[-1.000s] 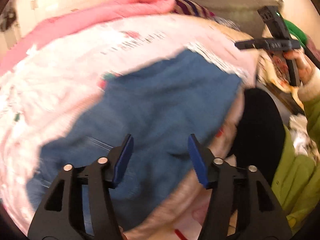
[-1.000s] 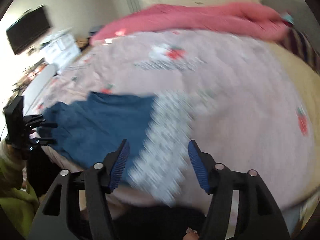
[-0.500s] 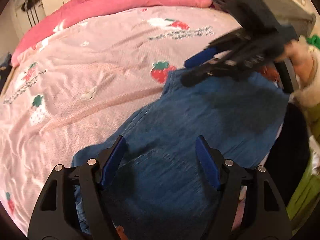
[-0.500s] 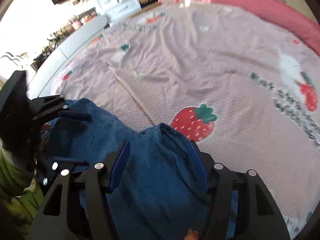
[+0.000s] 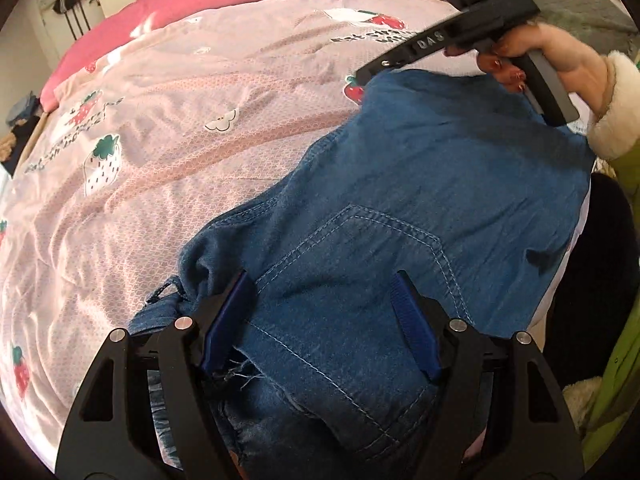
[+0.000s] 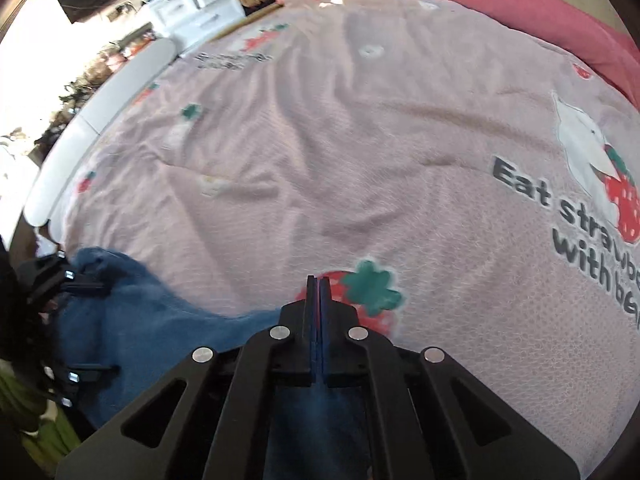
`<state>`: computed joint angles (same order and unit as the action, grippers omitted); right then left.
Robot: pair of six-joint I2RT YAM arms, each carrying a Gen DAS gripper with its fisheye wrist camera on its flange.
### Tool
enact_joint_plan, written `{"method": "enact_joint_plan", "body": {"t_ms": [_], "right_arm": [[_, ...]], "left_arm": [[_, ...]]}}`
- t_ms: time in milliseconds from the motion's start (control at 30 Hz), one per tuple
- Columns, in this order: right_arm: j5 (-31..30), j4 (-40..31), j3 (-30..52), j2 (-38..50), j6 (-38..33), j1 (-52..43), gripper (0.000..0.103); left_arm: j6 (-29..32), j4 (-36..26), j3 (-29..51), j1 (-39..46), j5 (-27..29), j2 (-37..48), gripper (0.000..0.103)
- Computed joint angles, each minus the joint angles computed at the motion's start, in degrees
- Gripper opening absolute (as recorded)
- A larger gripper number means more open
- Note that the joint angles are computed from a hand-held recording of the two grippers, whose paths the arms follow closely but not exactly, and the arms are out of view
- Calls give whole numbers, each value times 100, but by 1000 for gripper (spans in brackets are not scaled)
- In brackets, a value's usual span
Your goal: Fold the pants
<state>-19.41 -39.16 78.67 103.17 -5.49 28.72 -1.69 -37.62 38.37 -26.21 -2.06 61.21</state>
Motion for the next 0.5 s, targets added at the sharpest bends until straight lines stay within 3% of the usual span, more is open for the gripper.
{"method": "enact_joint_plan", "body": {"t_ms": [67,133,200,300,433,500], "right_arm": [[-478,15,-270,-426,-36,-419,2],[-806,-167,-571,-1041,-439,-947,15],[-655,-445,-786,-1535,-885,-1371,52],[-465,-1027,-995,-2021,-1744,-2146,53],[-548,-1322,-1233,-2267,-2353,-3189,53],[-640,-1373,-1349,-2301,-2630,-3603,53]], "left_arm": [[-76,-75,80,65,126,-109,64],[-104,-150,261,18,108,-254,67],[-60,-140,565,-67,167,-217,78],[-57,171,1191,-176,388,362,86],[-157,456,2310,-128,896,2046,86],[-215,443,2720,-199,938,2654,78]]}}
